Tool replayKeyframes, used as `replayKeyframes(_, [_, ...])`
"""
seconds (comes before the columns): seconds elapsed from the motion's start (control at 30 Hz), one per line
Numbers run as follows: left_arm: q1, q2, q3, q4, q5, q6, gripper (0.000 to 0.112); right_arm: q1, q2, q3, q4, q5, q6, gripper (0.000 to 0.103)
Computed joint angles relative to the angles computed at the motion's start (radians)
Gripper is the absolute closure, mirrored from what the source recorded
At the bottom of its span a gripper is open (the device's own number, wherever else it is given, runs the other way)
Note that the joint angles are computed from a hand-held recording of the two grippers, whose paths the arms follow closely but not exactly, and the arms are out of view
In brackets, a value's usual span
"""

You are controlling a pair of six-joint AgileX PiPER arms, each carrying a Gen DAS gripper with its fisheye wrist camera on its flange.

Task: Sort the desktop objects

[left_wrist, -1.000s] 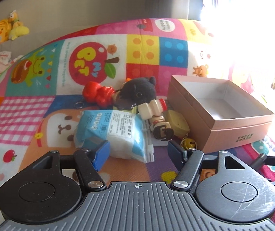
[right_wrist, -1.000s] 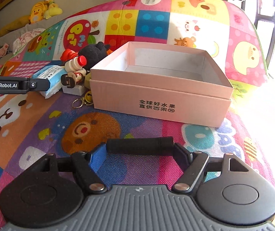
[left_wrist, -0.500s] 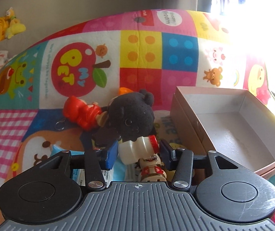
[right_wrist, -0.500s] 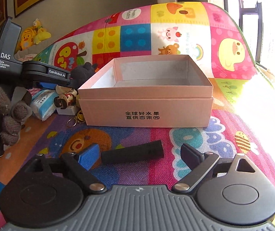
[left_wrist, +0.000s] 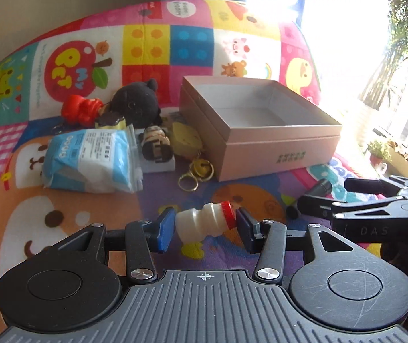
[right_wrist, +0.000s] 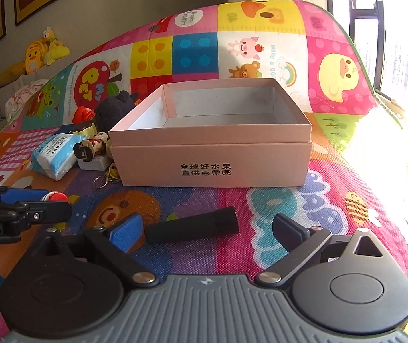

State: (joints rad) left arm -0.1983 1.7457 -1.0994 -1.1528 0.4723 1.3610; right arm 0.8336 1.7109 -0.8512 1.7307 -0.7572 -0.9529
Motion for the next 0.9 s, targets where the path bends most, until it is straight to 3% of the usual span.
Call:
replayKeyframes(0.2, [-0.002,-0.006,0.056,-0.020,-0.021,0.058,0.059,0.002,-0.003,0.003,-0.003,-0.004,0.006,0.005])
replayKeyframes(0.43, [-0.017,-0.018,0.093,-0.091,-0.132,0.145,0.037,0.001,-0.049,0.056,-0.078,-0.021,0.091,0.004])
replayKeyframes(0.57, [-0.004,-0.014,0.099,-0.195,-0.192,0.250,0.026,-0.068,-0.088,0.052,-0.070,-0.074,0.025,0.000])
replayKeyframes(0.67, [0.032,0.007,0.073,-0.155,-0.140,0.186,0.024,-0.199,-0.122,0.046,-0.110,0.009,0.023,0.000])
replayKeyframes(0.77, [0.066,0.008,0.078,-0.228,-0.078,0.248,0.017,-0.349,-0.136,0.038,-0.187,0.195,0.090,0.000])
replayKeyframes(0.9, [0.087,0.011,0.086,-0.275,-0.026,0.301,0.016,-0.432,-0.077,-0.027,-0.242,0.330,0.129,0.000])
